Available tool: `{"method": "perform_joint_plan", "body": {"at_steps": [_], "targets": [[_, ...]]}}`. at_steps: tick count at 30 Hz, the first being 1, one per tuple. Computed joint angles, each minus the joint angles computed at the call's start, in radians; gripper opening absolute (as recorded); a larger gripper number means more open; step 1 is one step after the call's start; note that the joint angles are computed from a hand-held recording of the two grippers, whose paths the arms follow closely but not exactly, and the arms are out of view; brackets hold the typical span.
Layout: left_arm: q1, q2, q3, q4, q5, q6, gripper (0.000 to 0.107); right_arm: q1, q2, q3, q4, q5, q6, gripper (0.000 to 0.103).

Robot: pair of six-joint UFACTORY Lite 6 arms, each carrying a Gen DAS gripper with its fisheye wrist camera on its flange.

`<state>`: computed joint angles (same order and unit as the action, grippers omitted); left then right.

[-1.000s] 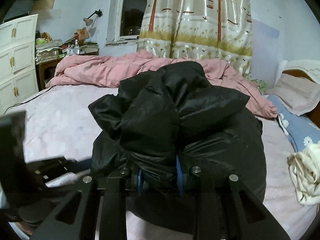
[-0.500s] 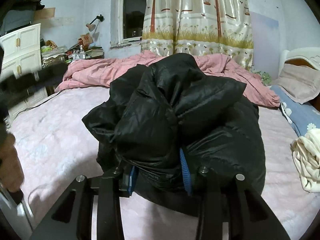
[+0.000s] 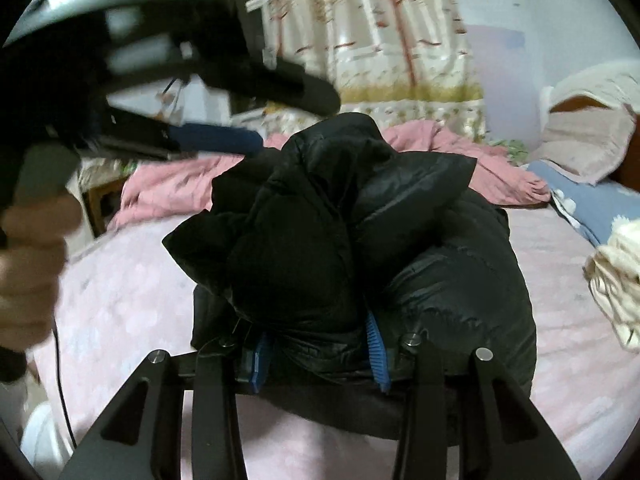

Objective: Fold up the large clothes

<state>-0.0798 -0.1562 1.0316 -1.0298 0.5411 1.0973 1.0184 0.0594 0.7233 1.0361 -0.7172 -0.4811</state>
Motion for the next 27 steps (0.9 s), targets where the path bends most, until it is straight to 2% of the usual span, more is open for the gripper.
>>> {"method": "perform_joint_plan", "body": {"at_steps": [1,3,4,5,6,10,13,14,15,17,21,23,25,27], "targets": [[-0.011,0.003,-0.003,0.030,-0.003,-0.009,0.058,-0.004,0.008,0.003,-0.014,-0.002,0.021,0.043],[-0.064,0.002,-0.020,0.096,-0.077,-0.042,0.056,-0.012,0.028,0.026,-0.017,0.014,0.012,0.043],[-0.092,0.003,-0.026,0.157,-0.126,-0.092,0.048,-0.015,0.037,0.032,-0.025,0.016,0.017,0.043],[-0.105,0.014,-0.023,0.202,-0.151,-0.132,0.029,-0.020,0.041,0.035,-0.036,0.019,0.025,0.043],[-0.099,0.036,-0.008,0.205,-0.145,-0.136,0.022,-0.026,0.046,0.038,-0.052,0.023,0.039,0.043],[-0.022,0.077,-0.009,0.034,-0.148,0.002,0.011,-0.042,0.041,0.038,-0.084,0.052,0.065,0.045],[0.022,0.055,-0.058,-0.080,-0.190,0.111,0.008,-0.032,0.002,0.014,-0.089,0.058,0.045,0.061],[0.046,0.053,-0.070,-0.137,-0.186,0.162,0.007,-0.031,-0.015,0.001,-0.103,0.062,0.057,0.076],[0.074,0.055,-0.077,-0.186,-0.165,0.206,0.007,-0.029,-0.046,-0.027,-0.128,0.058,0.089,0.083],[0.137,0.048,-0.103,-0.272,-0.122,0.293,0.007,-0.020,-0.106,-0.077,-0.146,0.034,0.133,0.083],[0.203,0.027,-0.180,-0.423,-0.126,0.475,0.007,-0.035,-0.191,-0.110,-0.049,-0.004,0.037,0.083],[0.234,0.025,-0.220,-0.492,-0.118,0.549,0.008,-0.077,-0.189,-0.081,0.021,0.018,-0.043,0.082],[0.260,0.020,-0.261,-0.567,-0.111,0.623,0.011,-0.158,-0.171,-0.047,0.017,0.092,-0.054,0.070],[0.282,-0.011,-0.316,-0.682,-0.091,0.746,0.015,-0.223,-0.128,-0.008,-0.007,0.171,-0.043,0.048]]}}
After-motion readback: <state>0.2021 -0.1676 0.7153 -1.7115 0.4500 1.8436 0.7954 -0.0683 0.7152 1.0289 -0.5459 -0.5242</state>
